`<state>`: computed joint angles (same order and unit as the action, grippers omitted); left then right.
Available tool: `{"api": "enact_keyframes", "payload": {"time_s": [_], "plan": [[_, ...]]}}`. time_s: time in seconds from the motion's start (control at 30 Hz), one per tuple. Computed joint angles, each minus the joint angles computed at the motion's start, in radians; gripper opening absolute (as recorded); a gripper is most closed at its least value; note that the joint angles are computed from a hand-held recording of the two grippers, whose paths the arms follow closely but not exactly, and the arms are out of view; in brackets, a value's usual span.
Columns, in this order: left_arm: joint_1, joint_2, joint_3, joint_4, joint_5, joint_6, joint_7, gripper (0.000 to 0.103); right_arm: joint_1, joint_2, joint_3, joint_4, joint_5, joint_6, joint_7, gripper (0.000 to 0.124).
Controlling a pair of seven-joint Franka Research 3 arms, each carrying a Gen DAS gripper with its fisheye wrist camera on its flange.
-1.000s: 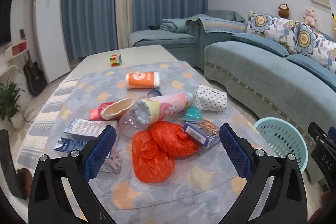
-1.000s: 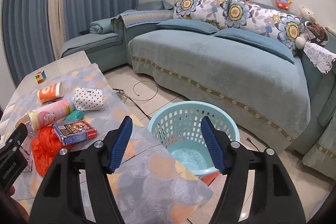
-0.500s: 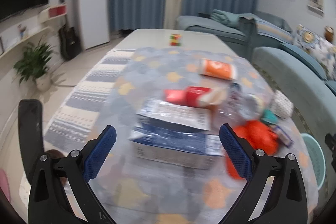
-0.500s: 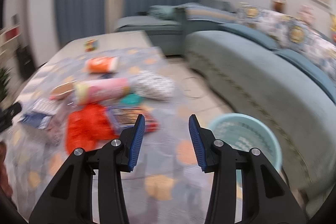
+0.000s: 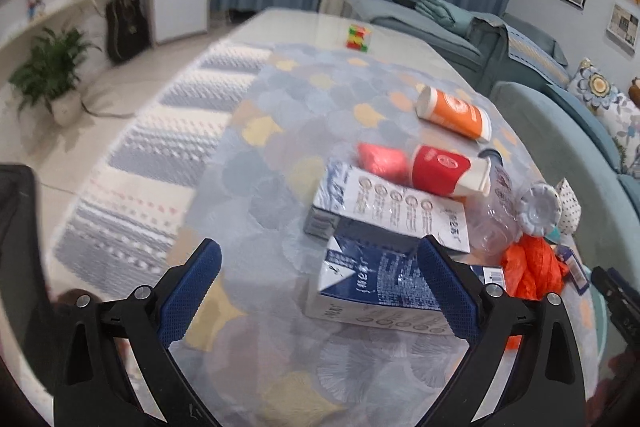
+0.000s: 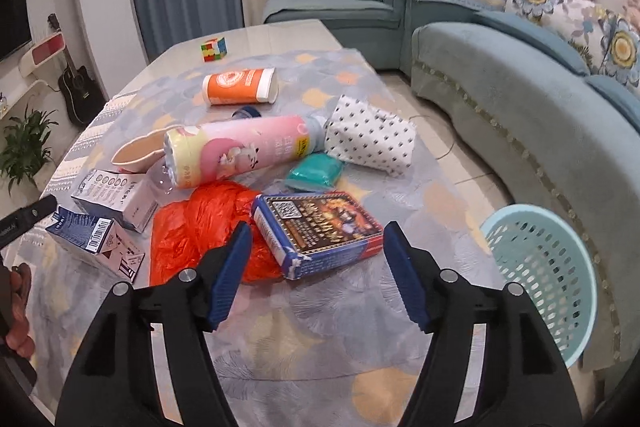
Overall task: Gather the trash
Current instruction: 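Grasp the blue milk carton with the left tool while the right tool grasps the card box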
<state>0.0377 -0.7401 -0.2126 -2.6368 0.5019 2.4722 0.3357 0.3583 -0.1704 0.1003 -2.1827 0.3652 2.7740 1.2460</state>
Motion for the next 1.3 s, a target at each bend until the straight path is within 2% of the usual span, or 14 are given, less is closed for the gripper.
{"api": "enact_keyframes", "payload": {"time_s": [0.13,0.17,0.23,0.37,0.47,0.57,0.7,0.77,0.9,1.07,1.1,1.17,1.2,1.3], "plan": [[-0.044,0.015,0.047,-0.030,-0.055,0.072,0.037,0.081,-0.028,0.021,0.033,0.003,-0.138,0.004,0.083,0.064],[-0.048,0.015,0.051,-0.035,-0.066,0.088,0.047,0.079,-0.021,0.024,0.028,0.004,-0.133,-0.002,0.070,0.063],[-0.073,0.019,0.068,-0.050,-0.100,0.133,0.080,0.077,-0.015,0.024,0.020,-0.001,-0.127,-0.008,0.061,0.056],[-0.107,0.025,0.076,-0.061,-0.157,0.190,0.138,0.073,-0.017,0.015,0.016,-0.017,-0.142,-0.007,0.063,0.035],[-0.176,0.031,0.100,-0.069,-0.221,0.234,0.214,0.073,-0.026,0.005,0.012,-0.026,-0.147,-0.006,0.079,0.032],[-0.222,0.042,0.104,-0.060,-0.269,0.244,0.279,0.073,-0.037,0.002,0.009,-0.028,-0.156,-0.009,0.102,0.032],[-0.341,0.061,0.151,-0.049,-0.364,0.270,0.423,0.073,-0.052,-0.006,-0.005,-0.032,-0.145,-0.029,0.118,0.032],[-0.374,0.067,0.154,-0.036,-0.395,0.261,0.492,0.073,-0.060,-0.011,-0.011,-0.039,-0.141,-0.038,0.123,0.032],[-0.340,0.061,0.103,-0.004,-0.383,0.203,0.550,0.075,-0.066,-0.037,-0.028,-0.066,-0.105,-0.041,0.082,0.032],[-0.275,0.071,0.031,0.049,-0.290,0.124,0.596,0.085,-0.053,-0.066,-0.047,-0.085,-0.036,-0.043,0.009,0.032],[-0.270,0.097,0.029,0.071,-0.272,0.130,0.616,0.086,-0.049,-0.070,-0.050,-0.086,-0.019,-0.041,-0.009,0.032],[-0.304,0.136,0.067,0.092,-0.264,0.150,0.664,0.088,-0.041,-0.074,-0.054,-0.084,0.010,-0.043,-0.042,0.032],[-0.297,0.183,0.070,0.118,-0.277,0.161,0.723,0.088,-0.039,-0.074,-0.055,-0.082,0.020,-0.046,-0.054,0.032],[-0.322,0.258,0.098,0.163,-0.306,0.129,0.845,0.088,-0.039,-0.066,-0.055,-0.063,0.042,-0.067,-0.080,0.033]]}}
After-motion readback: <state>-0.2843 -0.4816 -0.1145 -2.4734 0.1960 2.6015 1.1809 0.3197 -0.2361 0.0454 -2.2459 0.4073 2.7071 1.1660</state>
